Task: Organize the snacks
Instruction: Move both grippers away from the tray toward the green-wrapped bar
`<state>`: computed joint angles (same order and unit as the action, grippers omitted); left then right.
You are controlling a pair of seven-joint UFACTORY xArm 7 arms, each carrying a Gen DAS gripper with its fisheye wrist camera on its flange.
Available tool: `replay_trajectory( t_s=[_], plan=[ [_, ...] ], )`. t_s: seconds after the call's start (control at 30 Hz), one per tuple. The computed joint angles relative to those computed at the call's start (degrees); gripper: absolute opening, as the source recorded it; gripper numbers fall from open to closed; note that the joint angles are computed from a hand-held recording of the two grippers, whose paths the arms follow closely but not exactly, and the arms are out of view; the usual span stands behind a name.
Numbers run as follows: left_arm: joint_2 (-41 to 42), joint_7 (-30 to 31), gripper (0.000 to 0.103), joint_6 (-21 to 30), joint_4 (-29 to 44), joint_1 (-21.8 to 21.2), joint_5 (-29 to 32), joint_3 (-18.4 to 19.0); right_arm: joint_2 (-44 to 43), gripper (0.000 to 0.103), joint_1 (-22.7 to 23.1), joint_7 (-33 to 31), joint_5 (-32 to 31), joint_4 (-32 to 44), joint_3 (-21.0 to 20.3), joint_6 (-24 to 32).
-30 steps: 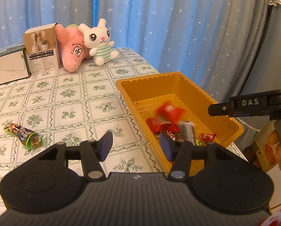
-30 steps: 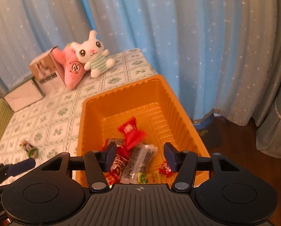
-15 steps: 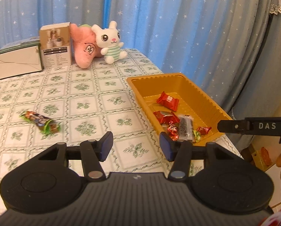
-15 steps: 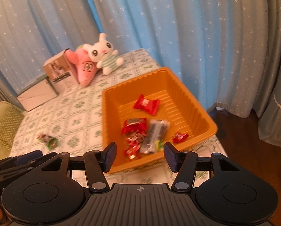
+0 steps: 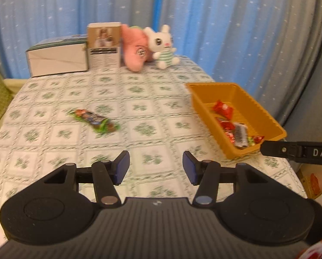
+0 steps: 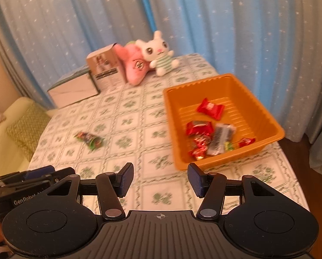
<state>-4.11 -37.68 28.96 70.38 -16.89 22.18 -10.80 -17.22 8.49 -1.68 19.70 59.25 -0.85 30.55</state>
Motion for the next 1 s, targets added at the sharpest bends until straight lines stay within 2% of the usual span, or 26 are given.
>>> replay_trajectory(
  t_s=[0.53,1.0],
  plan=[
    [-6.9,-0.8,0.050,1.4,-6.1,5.6,0.1,0.4,3.0,0.056,3.3,-0.5,-0.4,2.6,2.8,-0.4],
    [-5.9,0.6,0.050,1.0,-6.3,8.7,0.6,1.4,9.1,0.056,4.7,-3.5,0.6,6.7,4.2,-1.1]
  ],
)
